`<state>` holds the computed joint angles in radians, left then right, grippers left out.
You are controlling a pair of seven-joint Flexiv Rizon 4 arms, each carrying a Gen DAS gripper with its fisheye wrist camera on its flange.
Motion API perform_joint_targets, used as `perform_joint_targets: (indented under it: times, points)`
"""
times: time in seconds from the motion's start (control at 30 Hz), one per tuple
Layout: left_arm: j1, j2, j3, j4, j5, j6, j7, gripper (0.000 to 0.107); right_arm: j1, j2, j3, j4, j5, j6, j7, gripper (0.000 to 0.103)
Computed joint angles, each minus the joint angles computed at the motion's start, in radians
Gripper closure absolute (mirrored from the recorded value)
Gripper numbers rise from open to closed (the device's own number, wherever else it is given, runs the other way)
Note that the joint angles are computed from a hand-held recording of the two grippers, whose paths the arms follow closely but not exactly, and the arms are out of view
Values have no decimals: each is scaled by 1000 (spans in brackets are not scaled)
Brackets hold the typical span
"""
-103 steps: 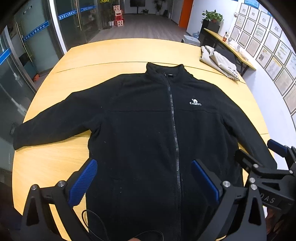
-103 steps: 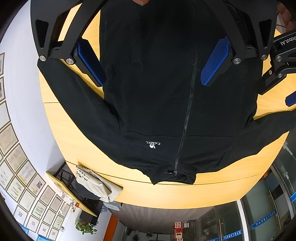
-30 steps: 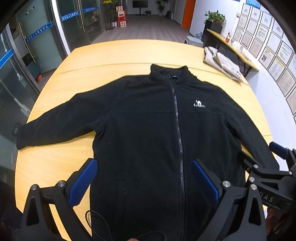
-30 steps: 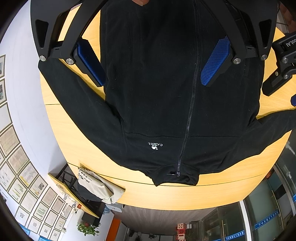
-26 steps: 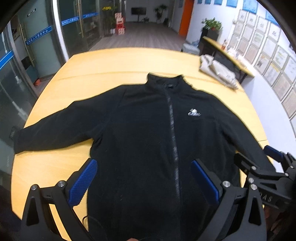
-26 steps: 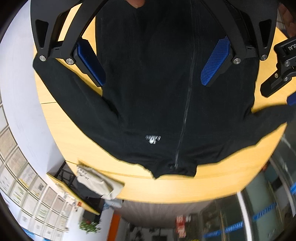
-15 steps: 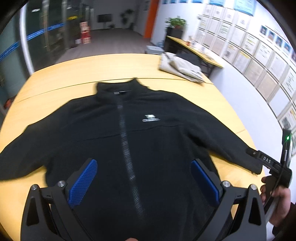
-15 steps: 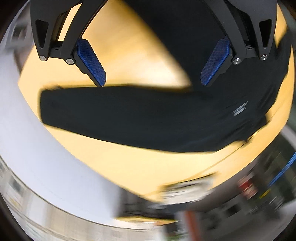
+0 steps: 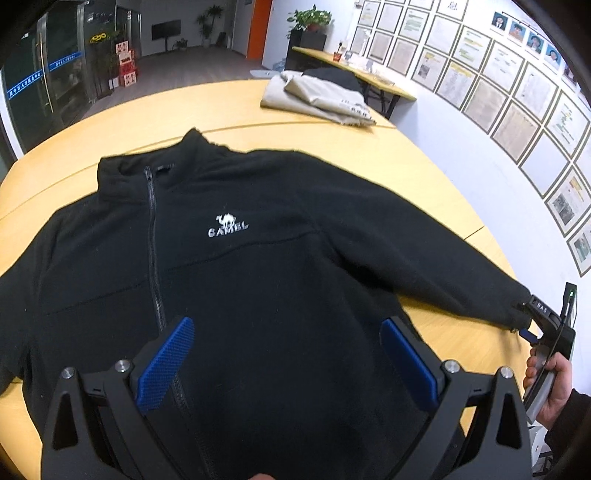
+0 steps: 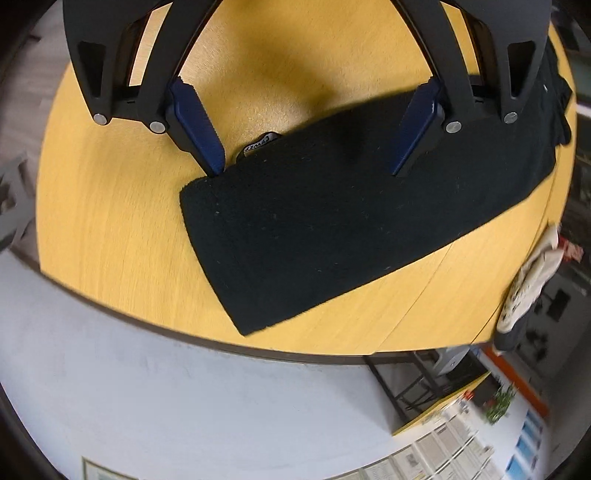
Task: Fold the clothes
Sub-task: 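Reach the right tool to a jacket sleeve cuff and grasp it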
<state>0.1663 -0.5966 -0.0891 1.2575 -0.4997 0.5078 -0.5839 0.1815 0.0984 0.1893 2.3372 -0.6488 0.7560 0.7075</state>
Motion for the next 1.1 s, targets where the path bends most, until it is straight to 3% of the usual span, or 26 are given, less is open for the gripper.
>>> perform_joint_targets:
  times: [0.37, 0.43, 0.6, 0.8, 0.93, 1.1]
  points:
    - [8, -11, 11, -9, 22, -14, -30, 4, 5, -14, 4, -7, -56, -54, 74, 11]
    - [10, -6, 10, 0, 22, -9, -22, 4, 15, -17, 7, -18, -48, -95, 67, 19]
    - [16, 1, 14, 13, 22, -12, -16, 4, 20, 3, 7, -8, -43, -138, 71, 78]
    - [24, 2, 19, 18, 23, -16, -15, 4, -17, 19, -7, 24, -94, -74, 119, 90]
    - [35, 2, 20, 19, 14, -13, -15, 4, -16, 19, 2, -27, -158, -159, 131, 92]
    - [59, -11, 27, -4, -7, -5, -49, 4, 17, -21, 3, -211, -328, -305, -3, 92]
